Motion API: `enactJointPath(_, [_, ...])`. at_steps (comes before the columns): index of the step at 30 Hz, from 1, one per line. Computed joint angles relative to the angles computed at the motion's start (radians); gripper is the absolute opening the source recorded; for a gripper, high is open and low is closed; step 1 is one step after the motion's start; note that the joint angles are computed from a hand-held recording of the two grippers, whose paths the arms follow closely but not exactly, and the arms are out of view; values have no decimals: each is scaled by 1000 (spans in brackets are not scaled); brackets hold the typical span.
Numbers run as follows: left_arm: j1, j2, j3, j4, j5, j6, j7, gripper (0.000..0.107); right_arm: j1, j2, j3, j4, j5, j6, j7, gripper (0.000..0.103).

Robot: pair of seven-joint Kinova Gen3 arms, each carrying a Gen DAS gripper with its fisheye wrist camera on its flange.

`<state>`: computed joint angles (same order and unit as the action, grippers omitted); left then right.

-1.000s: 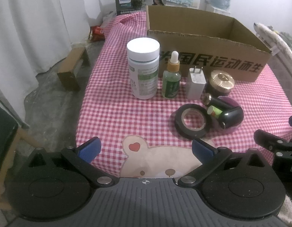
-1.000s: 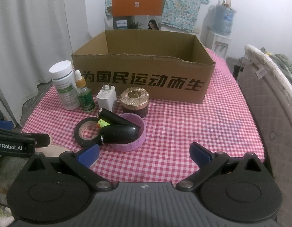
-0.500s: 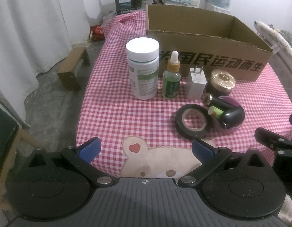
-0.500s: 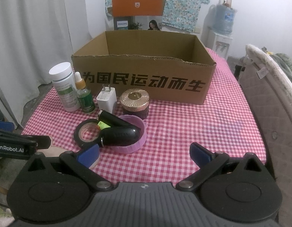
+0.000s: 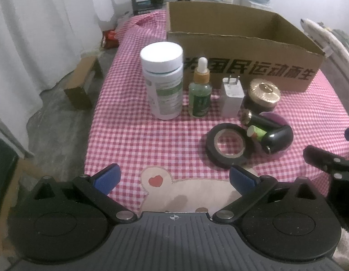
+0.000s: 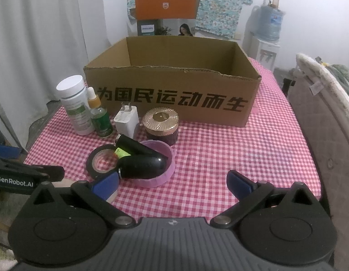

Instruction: Organize rigid objects

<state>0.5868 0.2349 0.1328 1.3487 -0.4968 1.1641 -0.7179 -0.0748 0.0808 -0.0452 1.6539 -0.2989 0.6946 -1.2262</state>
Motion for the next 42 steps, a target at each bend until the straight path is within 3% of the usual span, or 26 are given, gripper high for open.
enactJointPath(6, [-11,5,3,1,4,-67,-60,103,48,30,42,-17,-192,15,163,103])
enactJointPath(8, [-23,5,5,2,18,-100,-97,103,125,42,6,-32,-273,27,230,103])
enactJointPath(10, [-43,4,7,7,55,-138,-143,103,201,61,-23,-62,-355,62,304,103])
enactJointPath(15, [-98,2,17,13,184,-228,-275,101,238,112,12,-137,-460,141,398,101])
enactJointPath(17, [-106,11,23,0,217,-234,-333,97,251,156,8,-182,-459,209,388,94])
enactJointPath(20, [-116,21,35,-17,276,-238,-424,90,248,233,-5,-268,-412,321,330,70])
enactJointPath(24, [-114,38,41,-38,329,-223,-517,68,258,311,-35,-360,-381,442,285,58])
enactJointPath(32, [-91,91,22,-102,351,-168,-592,38,284,410,-72,-458,-375,584,226,27])
enactJointPath(36, [-96,123,19,-147,381,-132,-616,25,291,423,-84,-449,-384,576,249,20])
enactJointPath(42, [-90,128,11,-162,399,-126,-630,23,298,439,-89,-462,-393,558,256,19])
